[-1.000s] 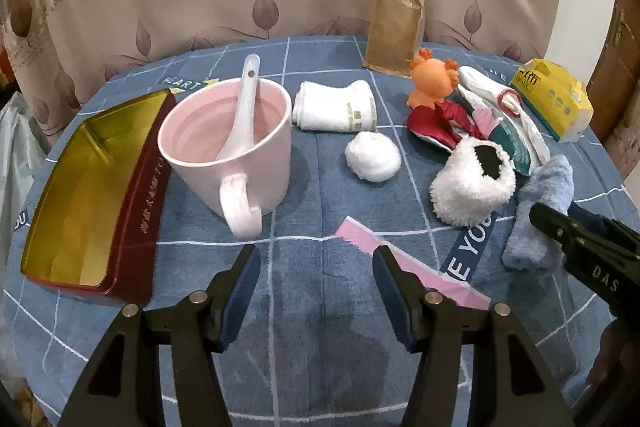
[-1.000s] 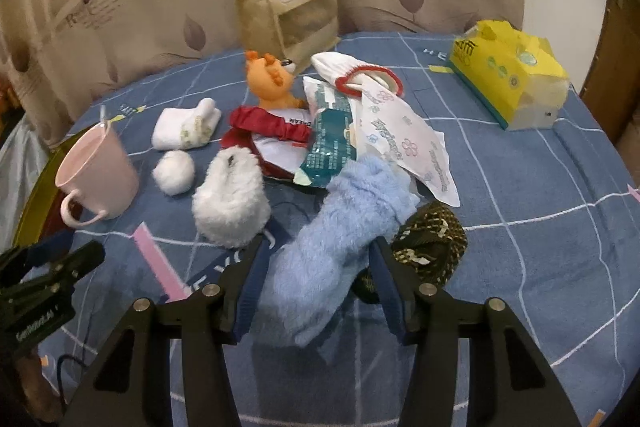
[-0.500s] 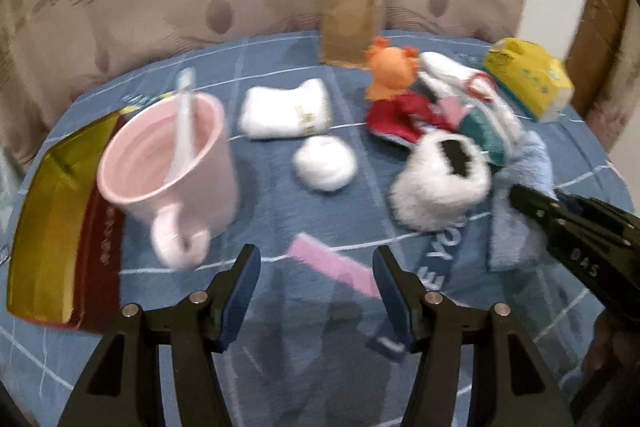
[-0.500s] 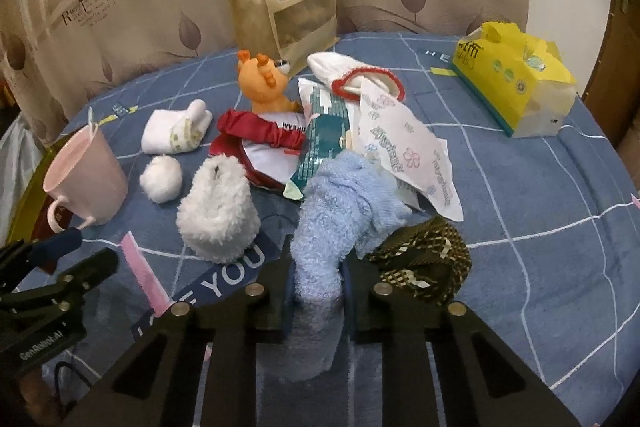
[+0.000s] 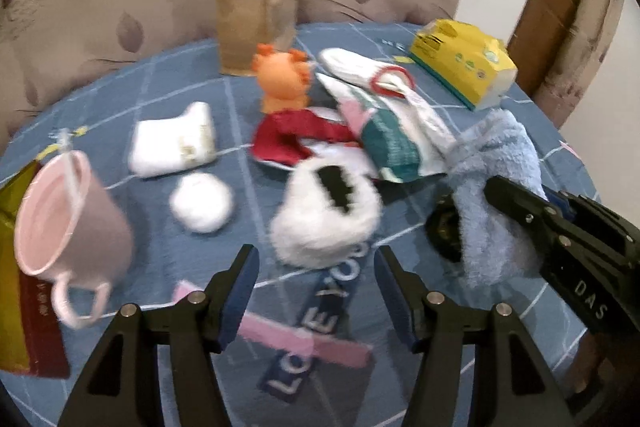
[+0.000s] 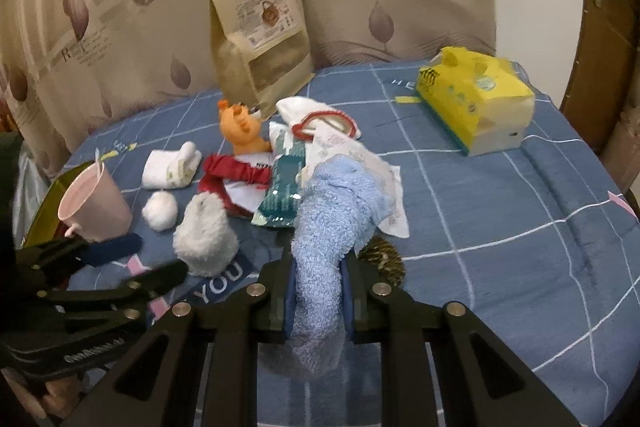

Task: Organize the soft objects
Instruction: 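Grasp the white fluffy slipper with the left gripper while the right gripper holds the blue sock, then carry the white slipper with the left gripper into the gold tin tray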

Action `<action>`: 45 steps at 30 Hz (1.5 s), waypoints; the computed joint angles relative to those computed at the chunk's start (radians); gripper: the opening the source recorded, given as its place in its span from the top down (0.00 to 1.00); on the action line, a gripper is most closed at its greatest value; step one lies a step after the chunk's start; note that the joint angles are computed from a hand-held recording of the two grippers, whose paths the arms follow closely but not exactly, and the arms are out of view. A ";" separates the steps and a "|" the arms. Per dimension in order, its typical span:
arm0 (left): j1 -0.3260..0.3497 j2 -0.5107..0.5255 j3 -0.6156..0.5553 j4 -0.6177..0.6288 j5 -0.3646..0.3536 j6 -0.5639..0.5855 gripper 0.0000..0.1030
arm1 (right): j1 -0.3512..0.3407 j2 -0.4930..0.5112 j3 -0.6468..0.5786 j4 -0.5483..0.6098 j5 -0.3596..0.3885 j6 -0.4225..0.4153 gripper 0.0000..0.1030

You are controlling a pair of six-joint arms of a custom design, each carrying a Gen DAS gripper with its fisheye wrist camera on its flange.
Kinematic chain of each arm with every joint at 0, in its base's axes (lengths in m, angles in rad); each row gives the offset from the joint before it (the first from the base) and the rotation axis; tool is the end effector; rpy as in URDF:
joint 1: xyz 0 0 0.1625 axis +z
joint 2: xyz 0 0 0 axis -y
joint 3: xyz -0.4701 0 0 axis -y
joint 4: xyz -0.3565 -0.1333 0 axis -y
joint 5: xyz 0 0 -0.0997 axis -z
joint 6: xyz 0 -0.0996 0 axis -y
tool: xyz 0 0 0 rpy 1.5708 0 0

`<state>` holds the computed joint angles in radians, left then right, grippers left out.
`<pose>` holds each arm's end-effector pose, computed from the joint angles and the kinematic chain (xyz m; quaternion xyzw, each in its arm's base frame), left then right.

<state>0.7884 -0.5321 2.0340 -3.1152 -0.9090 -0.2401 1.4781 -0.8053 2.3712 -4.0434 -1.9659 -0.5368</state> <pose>-0.2375 -0.5149 -0.0289 0.2466 0.9128 -0.1765 0.2735 0.0519 -0.4681 0.1668 0.1103 -0.8788 0.3537 0.3007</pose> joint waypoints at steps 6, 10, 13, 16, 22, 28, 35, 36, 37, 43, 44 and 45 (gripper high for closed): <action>0.002 0.040 -0.072 0.070 0.020 -0.021 0.40 | -0.010 -0.018 0.012 0.018 0.041 0.001 0.84; 0.019 0.062 -0.121 0.134 0.051 -0.053 0.40 | -0.011 -0.023 0.017 0.028 0.058 -0.001 0.84; 0.034 0.072 -0.142 0.171 0.066 -0.077 0.40 | -0.013 -0.025 0.020 0.031 0.064 -0.002 0.84; 0.050 0.074 -0.155 0.184 0.047 -0.087 0.40 | -0.013 -0.026 0.022 0.031 0.068 -0.004 0.84; 0.067 0.065 -0.151 0.160 0.011 -0.086 0.55 | -0.011 -0.022 0.021 0.039 0.067 -0.011 0.84; 0.052 0.050 -0.127 0.123 0.009 -0.070 0.65 | -0.007 -0.013 0.018 0.036 0.059 -0.018 0.84; 0.014 0.028 -0.093 0.092 0.053 -0.048 0.65 | -0.004 -0.005 0.019 0.025 0.055 -0.029 0.84; 0.009 0.023 -0.087 0.088 0.059 -0.047 0.65 | -0.004 -0.003 0.020 0.022 0.054 -0.032 0.84; 0.006 0.017 -0.082 0.085 0.064 -0.046 0.65 | -0.004 -0.003 0.021 0.019 0.055 -0.034 0.84; -0.017 -0.019 -0.051 0.067 0.092 -0.054 0.65 | -0.001 0.004 0.026 0.001 0.055 -0.046 0.84; -0.019 -0.026 -0.045 0.066 0.098 -0.055 0.65 | 0.001 0.005 0.027 -0.003 0.055 -0.049 0.84; -0.022 -0.033 -0.038 0.064 0.105 -0.058 0.65 | 0.002 0.007 0.027 -0.006 0.055 -0.051 0.84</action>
<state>0.7669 -0.5651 1.9956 -3.0514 -0.8043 -0.2977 1.4799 -0.7987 2.3986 -4.0493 -1.9111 -0.5879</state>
